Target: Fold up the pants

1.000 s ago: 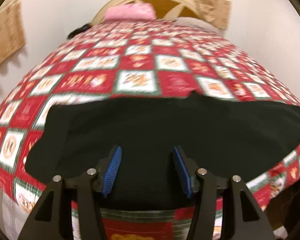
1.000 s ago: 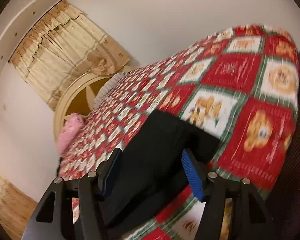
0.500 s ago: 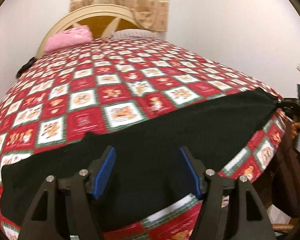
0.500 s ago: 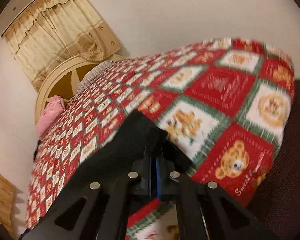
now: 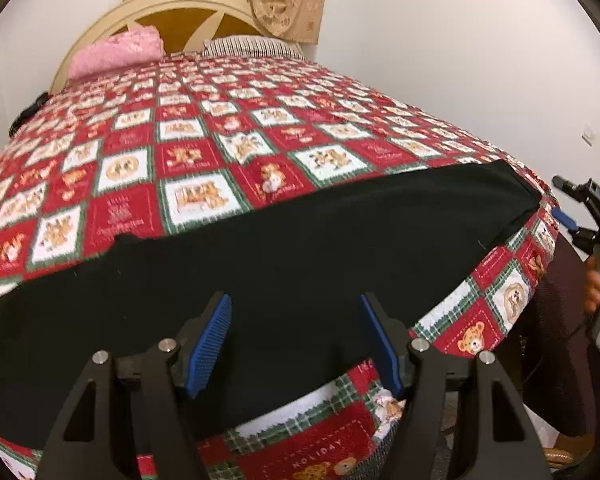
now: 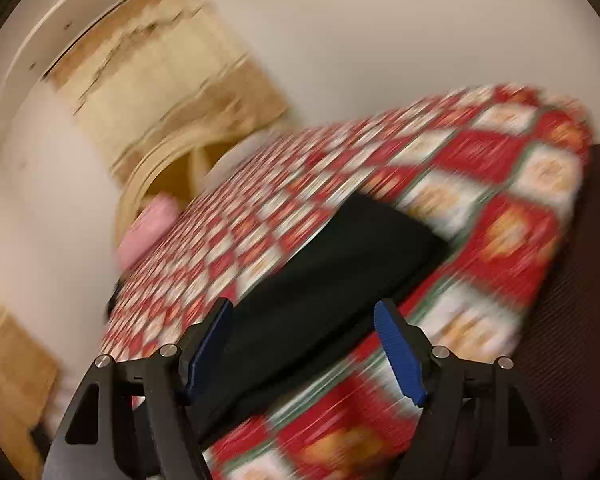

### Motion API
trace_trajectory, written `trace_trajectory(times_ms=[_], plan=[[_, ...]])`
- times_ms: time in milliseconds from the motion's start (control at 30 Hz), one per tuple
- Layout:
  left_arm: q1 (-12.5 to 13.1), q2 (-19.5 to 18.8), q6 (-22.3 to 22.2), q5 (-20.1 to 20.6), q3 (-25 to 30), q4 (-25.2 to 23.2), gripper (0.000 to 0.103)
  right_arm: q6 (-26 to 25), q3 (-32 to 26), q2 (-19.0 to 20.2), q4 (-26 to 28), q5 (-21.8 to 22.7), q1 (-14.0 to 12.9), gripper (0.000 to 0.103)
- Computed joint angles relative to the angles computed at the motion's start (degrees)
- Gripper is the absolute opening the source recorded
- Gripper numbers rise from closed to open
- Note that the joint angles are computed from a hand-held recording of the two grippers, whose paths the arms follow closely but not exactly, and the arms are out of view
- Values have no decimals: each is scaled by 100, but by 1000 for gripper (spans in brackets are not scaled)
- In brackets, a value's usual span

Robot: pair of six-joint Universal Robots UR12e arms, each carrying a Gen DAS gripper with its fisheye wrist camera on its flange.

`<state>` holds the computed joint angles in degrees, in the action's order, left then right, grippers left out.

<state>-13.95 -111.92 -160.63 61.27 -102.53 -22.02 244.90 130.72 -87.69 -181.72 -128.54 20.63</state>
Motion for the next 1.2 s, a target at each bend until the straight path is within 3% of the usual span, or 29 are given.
trace_trajectory(times_ms=[33, 67, 133, 333, 400, 500, 633, 833, 1000, 1133, 1200], plan=[[-1, 6, 2, -6, -5, -62, 68, -104, -53, 95, -102, 296, -22, 45], [-1, 10, 0, -8, -10, -85, 68, -203, -80, 198, -290, 727, -88, 42], [11, 28, -12, -19, -39, -64, 68, -131, -135, 326, -320, 1209, -176, 41], [56, 54, -76, 33, -103, 54, 68, 6, -192, 680, -762, 2085, -381, 41], [58, 46, -96, 58, -99, 23, 68, -135, -272, 767, -806, 2118, -366, 39], [62, 36, -130, 43, -76, -63, 68, -104, -354, 783, -627, 2268, -382, 13], [62, 35, -126, 24, -79, -39, 68, -286, -392, 820, -567, 2247, -345, 6], [44, 37, -63, 21, -80, -96, 68, -353, -337, 870, -777, 2363, -266, 4], [28, 26, -72, 31, -63, -167, 68, -207, -302, 814, -428, 2340, -163, 2], [21, 51, 15, 75, -97, -111, 68, 15, -190, 727, -546, 1993, -99, 3], [30, 53, 9, 90, -114, -52, 68, -7, -127, 629, -742, 1556, -23, 3]])
